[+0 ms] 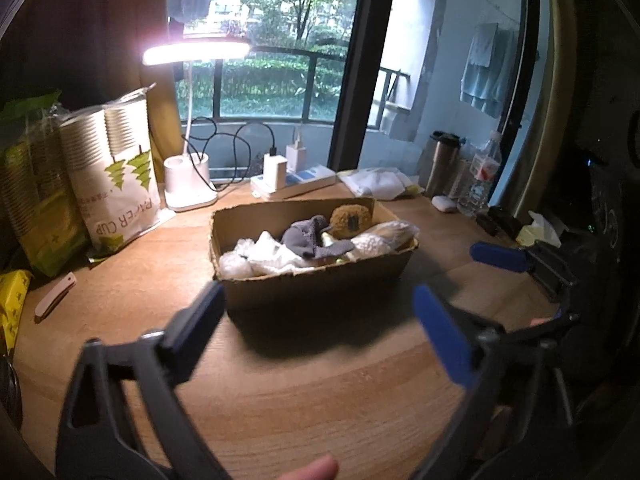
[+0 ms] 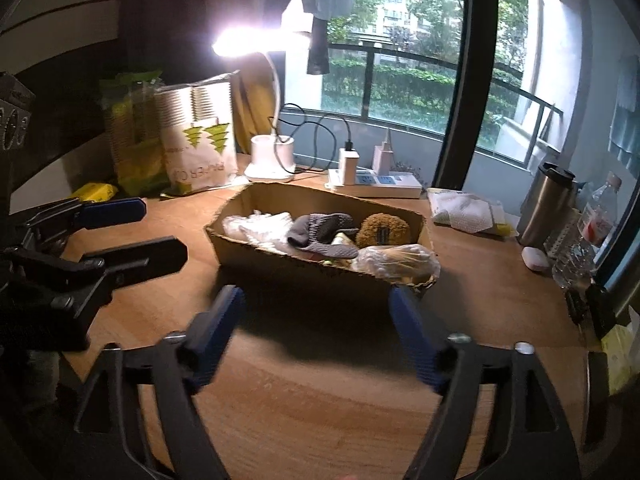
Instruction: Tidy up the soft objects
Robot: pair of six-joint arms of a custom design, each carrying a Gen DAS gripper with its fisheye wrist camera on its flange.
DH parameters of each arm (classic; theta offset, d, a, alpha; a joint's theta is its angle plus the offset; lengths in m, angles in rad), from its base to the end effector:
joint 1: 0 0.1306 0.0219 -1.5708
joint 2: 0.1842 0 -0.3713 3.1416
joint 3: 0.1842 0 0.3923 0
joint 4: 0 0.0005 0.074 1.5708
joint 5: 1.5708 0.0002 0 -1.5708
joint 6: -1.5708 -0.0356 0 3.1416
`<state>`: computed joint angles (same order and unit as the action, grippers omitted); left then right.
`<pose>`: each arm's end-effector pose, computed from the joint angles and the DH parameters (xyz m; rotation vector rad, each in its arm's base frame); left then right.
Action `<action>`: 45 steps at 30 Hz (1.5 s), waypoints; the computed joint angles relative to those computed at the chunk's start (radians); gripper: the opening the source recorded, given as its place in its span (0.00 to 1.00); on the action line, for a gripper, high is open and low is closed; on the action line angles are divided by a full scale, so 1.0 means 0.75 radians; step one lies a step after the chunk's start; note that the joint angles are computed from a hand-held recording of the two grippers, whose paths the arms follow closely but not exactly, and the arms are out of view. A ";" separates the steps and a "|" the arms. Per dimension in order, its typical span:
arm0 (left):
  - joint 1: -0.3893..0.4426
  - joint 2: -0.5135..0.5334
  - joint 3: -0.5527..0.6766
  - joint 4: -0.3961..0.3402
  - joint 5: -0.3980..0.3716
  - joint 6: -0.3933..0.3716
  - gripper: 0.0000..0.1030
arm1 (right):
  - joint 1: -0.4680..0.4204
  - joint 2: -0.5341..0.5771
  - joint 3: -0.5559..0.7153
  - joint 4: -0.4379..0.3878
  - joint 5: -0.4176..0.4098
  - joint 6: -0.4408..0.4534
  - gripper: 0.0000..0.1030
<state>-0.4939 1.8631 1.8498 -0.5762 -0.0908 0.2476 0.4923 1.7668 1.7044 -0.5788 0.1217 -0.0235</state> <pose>0.5959 -0.3178 0.3943 0.2148 2.1655 -0.3290 0.5652 0.2976 0.3854 -0.4475 2.1649 0.1524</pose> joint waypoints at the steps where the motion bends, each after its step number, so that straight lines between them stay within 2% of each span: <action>1: -0.002 -0.013 -0.017 0.009 -0.008 0.003 0.96 | 0.006 -0.009 -0.010 0.006 0.013 0.002 0.93; 9: -0.002 -0.111 -0.119 0.081 -0.111 0.010 0.99 | 0.028 -0.095 -0.095 0.077 0.110 0.012 0.95; 20: -0.018 -0.207 -0.140 0.244 -0.203 -0.091 0.99 | 0.031 -0.207 -0.118 0.182 0.202 0.051 0.96; 29: -0.040 -0.240 -0.081 0.254 -0.264 -0.161 0.99 | 0.045 -0.310 -0.145 0.285 0.253 0.107 0.96; 45: -0.070 -0.270 -0.058 0.256 -0.305 -0.170 0.99 | 0.051 -0.367 -0.177 0.323 0.299 0.125 0.96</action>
